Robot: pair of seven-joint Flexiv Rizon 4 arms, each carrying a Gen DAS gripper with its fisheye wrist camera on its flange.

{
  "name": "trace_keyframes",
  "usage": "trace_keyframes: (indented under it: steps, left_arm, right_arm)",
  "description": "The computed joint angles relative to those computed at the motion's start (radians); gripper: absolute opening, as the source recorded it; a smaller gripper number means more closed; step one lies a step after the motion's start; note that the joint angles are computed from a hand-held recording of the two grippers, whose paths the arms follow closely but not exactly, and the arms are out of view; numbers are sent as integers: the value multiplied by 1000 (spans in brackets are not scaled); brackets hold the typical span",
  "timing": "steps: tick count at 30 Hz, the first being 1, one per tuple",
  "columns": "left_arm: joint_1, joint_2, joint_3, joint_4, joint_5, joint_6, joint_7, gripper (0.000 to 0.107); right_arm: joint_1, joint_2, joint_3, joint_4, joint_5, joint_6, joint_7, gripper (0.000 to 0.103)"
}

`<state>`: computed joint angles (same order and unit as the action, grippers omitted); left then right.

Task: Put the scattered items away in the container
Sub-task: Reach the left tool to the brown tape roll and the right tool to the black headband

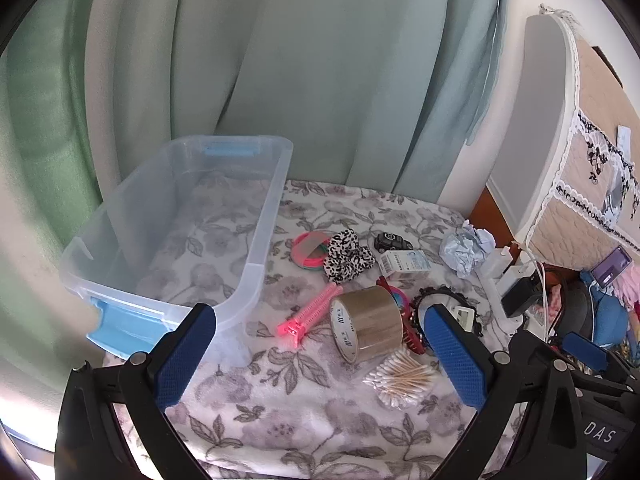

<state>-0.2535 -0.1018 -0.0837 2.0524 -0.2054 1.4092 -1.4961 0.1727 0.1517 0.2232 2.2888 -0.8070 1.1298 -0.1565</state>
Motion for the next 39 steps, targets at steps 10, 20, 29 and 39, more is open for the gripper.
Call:
trace_keyframes:
  steps: [10,20,29,39]
  left_arm:
    - [-23,-73,-21,-58,4,-42,11,103]
    - [-90,-166,47,-177,206,-189,-119,103]
    - [-96,-272,48,-289,223,-297,-214,103]
    - [-65,-350,16,-345,161,-323,-195,95]
  right_arm:
    - [-68,-9,-27,52,-117,92,81,103]
    - [-78,-94,-77,99,64,286,-29,103]
    - [-39,-165,-89,62,204,196,-135,103]
    - [2,-266,-130,-11,251,138,-204,100]
